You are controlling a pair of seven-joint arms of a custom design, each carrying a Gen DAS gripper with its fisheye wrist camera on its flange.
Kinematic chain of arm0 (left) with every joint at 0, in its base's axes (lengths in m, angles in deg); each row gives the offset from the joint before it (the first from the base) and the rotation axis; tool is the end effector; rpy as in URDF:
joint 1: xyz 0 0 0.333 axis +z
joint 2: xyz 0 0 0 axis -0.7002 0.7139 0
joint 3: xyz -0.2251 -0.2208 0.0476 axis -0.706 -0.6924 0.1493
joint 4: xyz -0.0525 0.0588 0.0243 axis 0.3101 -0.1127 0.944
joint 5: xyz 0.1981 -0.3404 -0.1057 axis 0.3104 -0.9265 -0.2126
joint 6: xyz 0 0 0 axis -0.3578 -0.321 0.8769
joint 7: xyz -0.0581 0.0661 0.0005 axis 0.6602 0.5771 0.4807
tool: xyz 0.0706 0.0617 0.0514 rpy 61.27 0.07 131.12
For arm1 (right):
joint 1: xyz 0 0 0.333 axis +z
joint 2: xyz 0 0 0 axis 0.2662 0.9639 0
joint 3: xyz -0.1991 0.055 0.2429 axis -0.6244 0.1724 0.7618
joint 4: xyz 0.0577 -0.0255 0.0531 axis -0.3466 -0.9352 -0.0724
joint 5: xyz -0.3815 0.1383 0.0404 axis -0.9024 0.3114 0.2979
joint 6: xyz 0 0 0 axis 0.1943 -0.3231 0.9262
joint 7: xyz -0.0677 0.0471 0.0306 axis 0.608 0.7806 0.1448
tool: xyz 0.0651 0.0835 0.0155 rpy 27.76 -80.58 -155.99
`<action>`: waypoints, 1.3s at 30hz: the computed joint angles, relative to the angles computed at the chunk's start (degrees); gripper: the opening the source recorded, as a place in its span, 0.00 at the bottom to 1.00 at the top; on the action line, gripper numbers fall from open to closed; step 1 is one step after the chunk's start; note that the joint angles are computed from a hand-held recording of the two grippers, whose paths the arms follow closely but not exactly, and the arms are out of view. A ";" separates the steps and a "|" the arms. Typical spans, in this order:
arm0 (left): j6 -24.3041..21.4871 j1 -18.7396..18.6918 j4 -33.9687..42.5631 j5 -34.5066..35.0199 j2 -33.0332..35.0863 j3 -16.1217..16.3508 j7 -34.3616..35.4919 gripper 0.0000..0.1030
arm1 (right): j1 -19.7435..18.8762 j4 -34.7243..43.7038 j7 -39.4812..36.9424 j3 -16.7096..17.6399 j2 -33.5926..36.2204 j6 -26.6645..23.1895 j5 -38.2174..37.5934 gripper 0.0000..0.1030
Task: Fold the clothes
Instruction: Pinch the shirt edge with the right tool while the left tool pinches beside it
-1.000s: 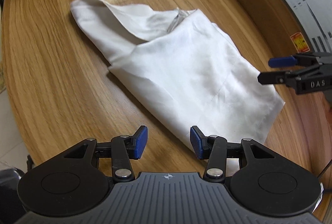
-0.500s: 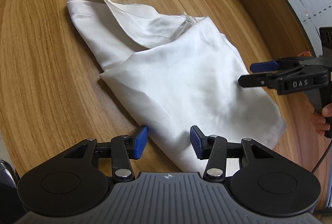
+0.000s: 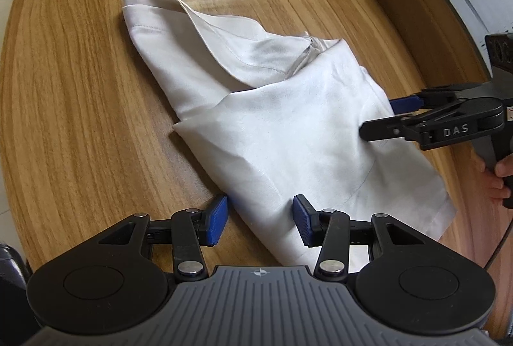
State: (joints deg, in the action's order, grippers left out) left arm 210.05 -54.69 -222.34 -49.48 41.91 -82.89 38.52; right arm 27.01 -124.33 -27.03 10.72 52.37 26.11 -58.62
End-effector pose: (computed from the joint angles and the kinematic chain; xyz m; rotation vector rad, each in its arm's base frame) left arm 0.3630 -0.1346 0.4788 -2.6533 1.3026 -0.7683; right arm 0.6058 0.2025 0.5074 -2.7273 0.6515 0.3132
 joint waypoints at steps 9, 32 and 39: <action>4.28 -1.12 -0.78 -2.66 1.22 1.69 2.55 0.45 | 0.96 2.95 1.22 0.64 1.66 -4.22 -1.27 0.59; 5.04 -1.97 0.57 -4.14 -4.93 3.91 13.10 0.03 | -1.99 1.04 9.21 -1.70 -5.57 -7.38 8.29 0.05; 3.34 -1.17 -0.59 -5.55 -5.70 4.94 14.15 0.03 | -1.16 -0.04 10.02 -1.32 -5.88 -5.21 6.55 0.15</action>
State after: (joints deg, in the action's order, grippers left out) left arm 213.39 -55.86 -222.93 -55.04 36.21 -77.95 52.66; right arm 25.85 -124.37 -17.01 9.41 46.49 20.89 -52.07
